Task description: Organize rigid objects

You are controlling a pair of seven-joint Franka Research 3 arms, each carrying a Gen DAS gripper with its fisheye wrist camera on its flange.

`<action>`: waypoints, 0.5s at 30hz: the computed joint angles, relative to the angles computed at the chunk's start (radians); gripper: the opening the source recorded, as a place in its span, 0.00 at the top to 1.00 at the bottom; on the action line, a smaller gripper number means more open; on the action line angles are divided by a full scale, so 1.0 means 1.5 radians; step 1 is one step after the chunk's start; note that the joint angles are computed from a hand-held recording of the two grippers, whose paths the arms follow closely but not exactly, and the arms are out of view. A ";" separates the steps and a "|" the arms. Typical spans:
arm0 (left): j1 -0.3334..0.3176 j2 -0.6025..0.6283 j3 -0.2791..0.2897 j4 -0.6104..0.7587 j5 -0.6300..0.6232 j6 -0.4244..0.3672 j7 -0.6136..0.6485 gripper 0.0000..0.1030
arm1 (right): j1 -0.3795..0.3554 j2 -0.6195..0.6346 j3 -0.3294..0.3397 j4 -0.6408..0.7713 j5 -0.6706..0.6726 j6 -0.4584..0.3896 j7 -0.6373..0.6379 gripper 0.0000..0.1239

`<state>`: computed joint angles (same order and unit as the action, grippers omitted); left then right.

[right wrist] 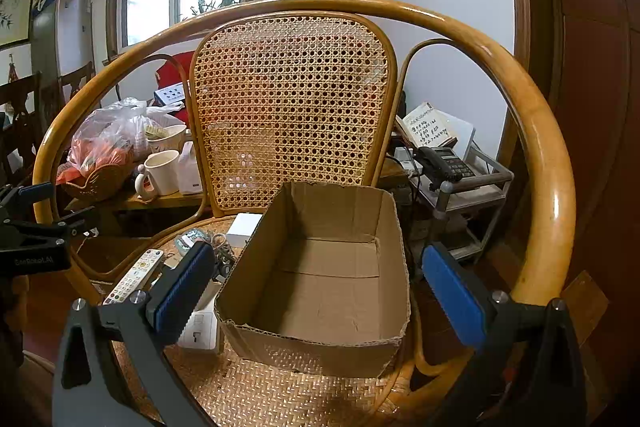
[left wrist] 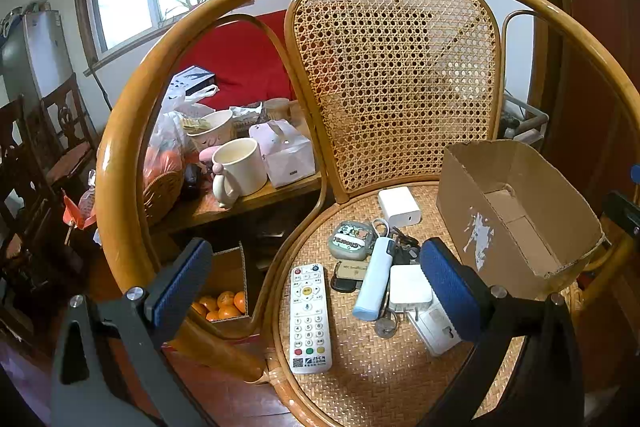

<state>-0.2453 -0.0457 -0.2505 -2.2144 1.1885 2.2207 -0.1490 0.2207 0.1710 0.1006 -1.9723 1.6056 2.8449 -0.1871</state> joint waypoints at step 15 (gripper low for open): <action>0.000 0.000 -0.001 -0.001 -0.001 0.000 0.001 0.00 | 0.000 0.000 0.000 0.001 0.005 -0.001 -0.003 0.17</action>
